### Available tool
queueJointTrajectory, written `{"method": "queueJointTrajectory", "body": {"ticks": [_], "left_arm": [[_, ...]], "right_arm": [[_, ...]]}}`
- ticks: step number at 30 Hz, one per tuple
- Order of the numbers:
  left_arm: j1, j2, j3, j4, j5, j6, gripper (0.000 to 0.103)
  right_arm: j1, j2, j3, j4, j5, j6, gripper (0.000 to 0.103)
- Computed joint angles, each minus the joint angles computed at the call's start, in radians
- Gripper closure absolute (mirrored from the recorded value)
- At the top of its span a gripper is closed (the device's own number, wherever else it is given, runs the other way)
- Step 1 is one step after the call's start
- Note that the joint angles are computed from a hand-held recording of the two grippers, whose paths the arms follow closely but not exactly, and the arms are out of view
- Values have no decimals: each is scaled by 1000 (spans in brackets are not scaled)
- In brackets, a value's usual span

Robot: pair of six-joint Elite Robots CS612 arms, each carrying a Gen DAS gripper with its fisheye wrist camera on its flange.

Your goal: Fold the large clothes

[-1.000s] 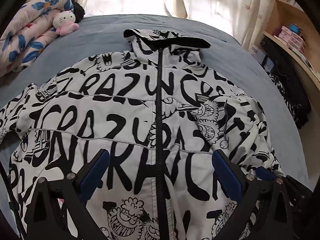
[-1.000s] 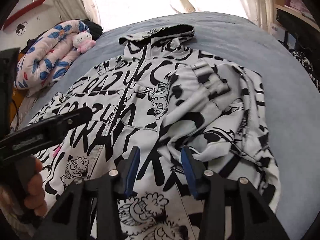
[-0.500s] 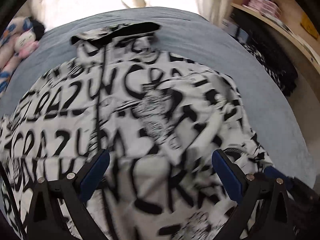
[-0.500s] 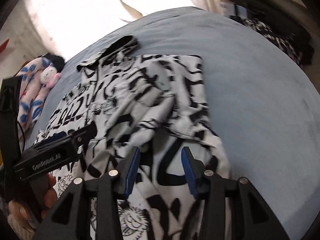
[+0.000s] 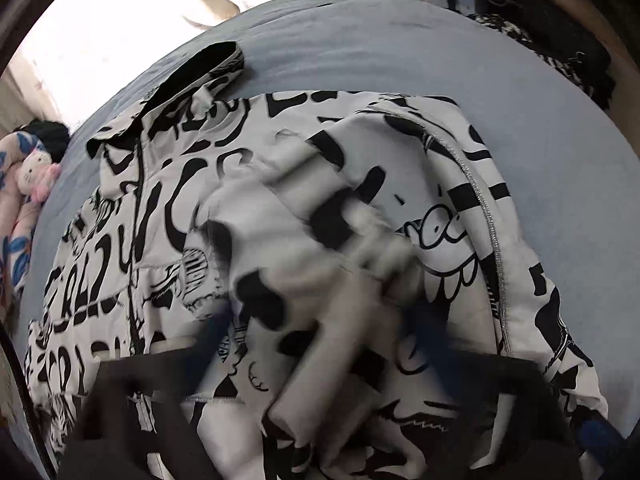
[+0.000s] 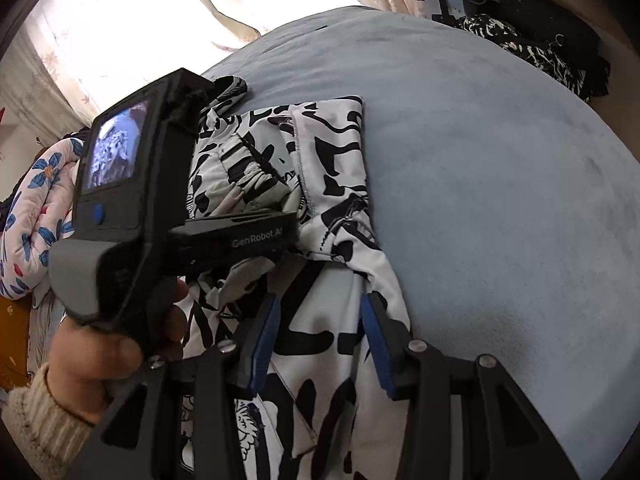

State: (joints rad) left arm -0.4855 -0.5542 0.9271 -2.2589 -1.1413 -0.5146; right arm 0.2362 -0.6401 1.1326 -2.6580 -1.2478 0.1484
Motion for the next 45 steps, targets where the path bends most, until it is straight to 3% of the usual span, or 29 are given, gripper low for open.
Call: {"method": "queueJointTrajectory", "body": {"ticks": [1, 4, 9, 11, 13, 14, 15, 17, 20, 23, 27, 29, 33, 36, 41, 45], "left_arm": [[6, -4, 1, 3, -19, -1, 88], [37, -45, 54, -82, -103, -30, 94], [74, -146, 195, -288, -28, -31, 95], [92, -188, 274, -415, -7, -42, 93], [107, -212, 333, -489, 10, -63, 88], [121, -222, 368, -525, -8, -85, 80], [131, -227, 391, -533, -25, -108, 70], [153, -229, 426, -507, -65, -163, 60], [191, -227, 465, -444, -211, -245, 59], [207, -241, 525, -526, -280, -309, 57], [217, -264, 572, -639, -335, -306, 36], [221, -270, 577, -654, -343, -296, 27], [243, -273, 577, -655, -406, -284, 27], [261, -256, 544, -586, -439, -295, 27], [283, -216, 494, -520, -505, -318, 27], [275, -211, 489, -465, -519, -239, 27]], "right_arm": [[-1, -1, 3, -2, -2, -2, 60], [-3, -4, 13, -13, 1, -4, 60], [-4, -1, 12, -15, 0, 1, 60], [-3, 1, 7, -10, -3, -9, 60], [0, 1, 5, -3, -7, -16, 60], [1, 2, 2, 1, -3, -23, 60], [2, 3, -1, 9, -2, -30, 60], [6, 3, -6, 26, -10, -46, 60], [10, -1, -5, 37, -15, -71, 60], [15, -8, -6, 47, -29, -116, 56], [28, -13, -8, 23, -98, -201, 40], [31, -8, -18, 17, -120, -243, 37], [33, 17, -67, 50, -166, -292, 37], [35, 41, -113, 96, -184, -348, 37], [61, 89, -193, 171, -271, -457, 37], [79, 119, -231, 191, -329, -504, 37]]}}
